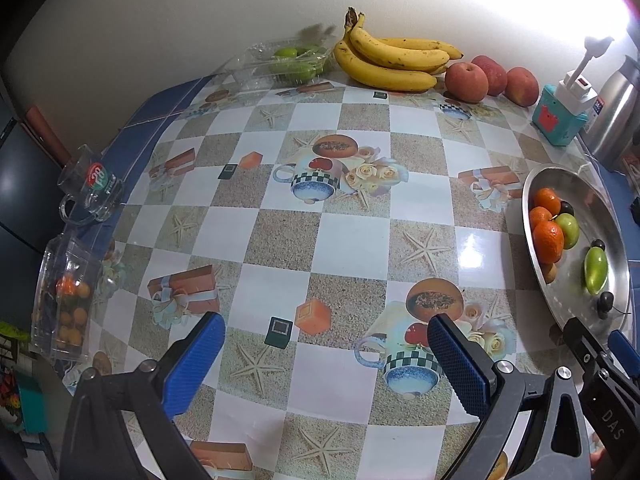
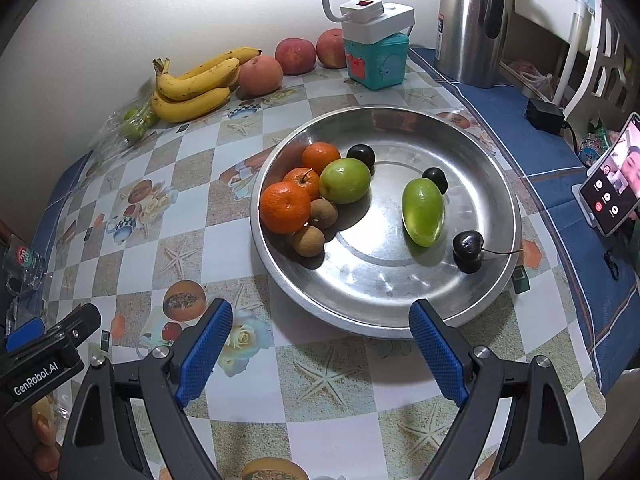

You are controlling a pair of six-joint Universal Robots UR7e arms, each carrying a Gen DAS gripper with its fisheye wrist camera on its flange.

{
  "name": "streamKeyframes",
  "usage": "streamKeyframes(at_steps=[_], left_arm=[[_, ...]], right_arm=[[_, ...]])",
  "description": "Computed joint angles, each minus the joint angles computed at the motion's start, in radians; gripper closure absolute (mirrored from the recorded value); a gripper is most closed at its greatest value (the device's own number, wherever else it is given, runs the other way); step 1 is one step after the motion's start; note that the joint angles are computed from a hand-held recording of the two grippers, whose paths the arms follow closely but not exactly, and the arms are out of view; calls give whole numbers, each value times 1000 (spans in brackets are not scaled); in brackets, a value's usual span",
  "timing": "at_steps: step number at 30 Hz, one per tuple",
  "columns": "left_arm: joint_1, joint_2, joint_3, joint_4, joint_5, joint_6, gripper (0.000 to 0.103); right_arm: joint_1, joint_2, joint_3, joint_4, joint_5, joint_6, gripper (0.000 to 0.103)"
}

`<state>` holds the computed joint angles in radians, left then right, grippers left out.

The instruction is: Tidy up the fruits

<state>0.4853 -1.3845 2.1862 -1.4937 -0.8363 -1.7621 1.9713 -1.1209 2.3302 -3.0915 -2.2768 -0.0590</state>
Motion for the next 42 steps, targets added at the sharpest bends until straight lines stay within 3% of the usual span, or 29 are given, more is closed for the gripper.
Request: streamKeyframes(at_steps=[42], left_arm=[[3,-15,17,-29,-3,-8,0]], right_arm=[[1,-1,-5,23,-3,4,13]])
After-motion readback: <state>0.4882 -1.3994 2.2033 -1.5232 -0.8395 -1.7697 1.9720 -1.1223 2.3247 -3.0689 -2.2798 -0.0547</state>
